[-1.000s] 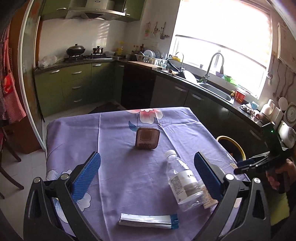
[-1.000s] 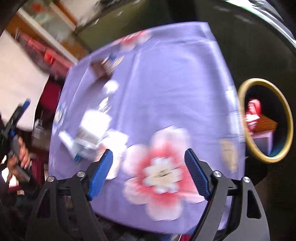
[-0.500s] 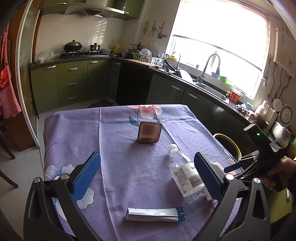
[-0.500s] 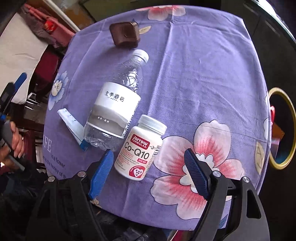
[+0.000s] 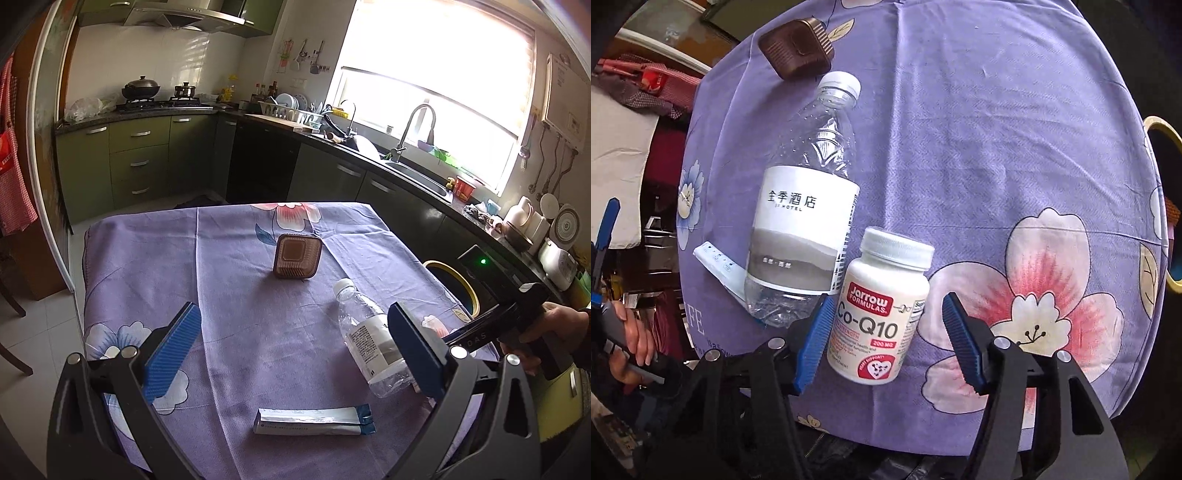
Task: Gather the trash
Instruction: 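Move the right tool to the white supplement bottle and grasp it, then carry the supplement bottle over the bin and open the right tool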
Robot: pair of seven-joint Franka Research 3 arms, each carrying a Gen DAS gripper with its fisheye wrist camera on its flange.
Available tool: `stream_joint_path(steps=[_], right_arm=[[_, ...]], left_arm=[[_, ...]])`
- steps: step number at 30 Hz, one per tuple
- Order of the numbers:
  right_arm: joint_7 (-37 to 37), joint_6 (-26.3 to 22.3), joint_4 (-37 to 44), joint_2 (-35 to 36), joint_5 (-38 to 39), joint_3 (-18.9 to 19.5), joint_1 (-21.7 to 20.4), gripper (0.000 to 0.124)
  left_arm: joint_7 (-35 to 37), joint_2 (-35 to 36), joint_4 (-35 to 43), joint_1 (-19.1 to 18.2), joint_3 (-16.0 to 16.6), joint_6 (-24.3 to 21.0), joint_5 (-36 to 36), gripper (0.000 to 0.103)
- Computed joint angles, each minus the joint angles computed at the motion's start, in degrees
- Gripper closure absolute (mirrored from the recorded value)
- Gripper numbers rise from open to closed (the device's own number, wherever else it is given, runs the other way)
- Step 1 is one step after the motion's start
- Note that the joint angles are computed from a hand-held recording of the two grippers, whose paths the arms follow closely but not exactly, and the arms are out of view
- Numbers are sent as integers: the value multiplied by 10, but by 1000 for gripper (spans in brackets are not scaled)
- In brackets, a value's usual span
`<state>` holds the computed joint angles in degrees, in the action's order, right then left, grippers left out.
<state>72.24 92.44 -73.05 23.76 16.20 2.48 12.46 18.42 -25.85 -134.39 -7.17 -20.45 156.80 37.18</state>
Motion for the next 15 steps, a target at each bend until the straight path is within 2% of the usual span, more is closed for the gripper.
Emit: stream_joint_path(steps=[7, 15], right_arm=[[-2, 5, -6, 5, -22, 1, 13, 74], [-48, 69, -68, -41, -40, -2, 14, 75]], left_arm=[[4, -3, -5, -3, 2, 1, -5, 7], [12, 2, -3, -6, 5, -2, -11, 7]])
